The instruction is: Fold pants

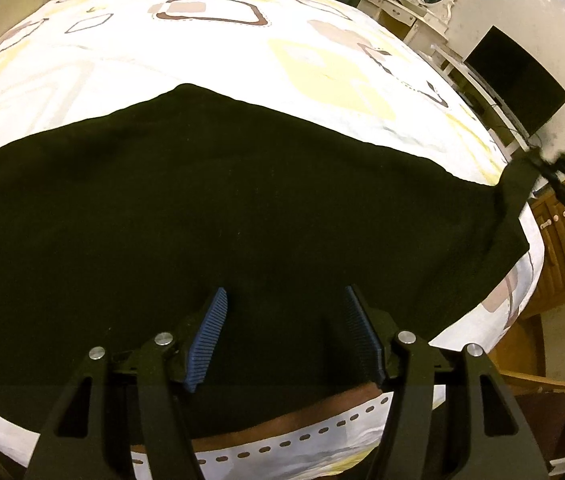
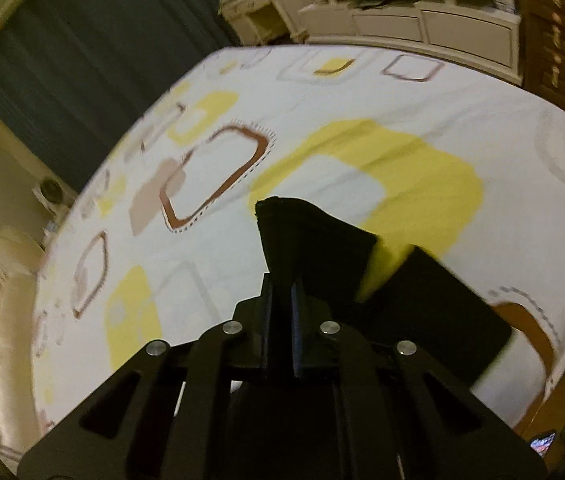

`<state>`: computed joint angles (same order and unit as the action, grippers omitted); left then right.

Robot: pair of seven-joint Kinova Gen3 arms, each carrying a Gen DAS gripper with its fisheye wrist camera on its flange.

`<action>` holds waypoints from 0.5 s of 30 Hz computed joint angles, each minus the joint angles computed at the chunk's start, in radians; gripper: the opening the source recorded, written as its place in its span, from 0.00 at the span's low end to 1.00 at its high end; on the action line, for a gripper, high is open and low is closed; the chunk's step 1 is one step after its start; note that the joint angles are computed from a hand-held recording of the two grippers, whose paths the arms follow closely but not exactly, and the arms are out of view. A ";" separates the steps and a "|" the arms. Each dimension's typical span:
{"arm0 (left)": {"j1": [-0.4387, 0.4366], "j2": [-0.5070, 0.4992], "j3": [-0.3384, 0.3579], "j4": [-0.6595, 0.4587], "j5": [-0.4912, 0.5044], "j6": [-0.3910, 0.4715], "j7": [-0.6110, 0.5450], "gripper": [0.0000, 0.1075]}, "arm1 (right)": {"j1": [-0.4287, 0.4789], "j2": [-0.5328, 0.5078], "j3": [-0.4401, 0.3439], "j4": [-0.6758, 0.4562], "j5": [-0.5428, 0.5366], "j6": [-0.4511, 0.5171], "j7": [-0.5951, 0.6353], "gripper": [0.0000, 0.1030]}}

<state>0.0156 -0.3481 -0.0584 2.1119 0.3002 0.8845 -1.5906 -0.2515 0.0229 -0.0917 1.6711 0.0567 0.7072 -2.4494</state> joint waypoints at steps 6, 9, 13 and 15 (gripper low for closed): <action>-0.002 -0.010 0.030 0.001 -0.031 0.001 0.039 0.61 | 0.107 -0.178 0.015 0.278 -0.191 -0.135 0.142 0.06; 0.000 -0.011 0.050 -0.004 -0.054 0.008 0.062 0.64 | 0.012 -0.221 0.154 0.415 -0.313 -0.246 0.211 0.06; 0.005 -0.016 0.083 -0.005 -0.098 0.003 0.102 0.64 | -0.061 -0.222 0.259 0.521 -0.467 -0.352 0.323 0.06; 0.010 -0.021 0.084 -0.001 -0.108 0.000 0.113 0.64 | -0.105 -0.225 0.316 0.557 -0.549 -0.390 0.392 0.06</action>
<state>0.0259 -0.3690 0.0253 2.1110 0.1920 0.8843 -1.4780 -0.3566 -0.2020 0.2245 2.2286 -0.4921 0.3170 -2.0570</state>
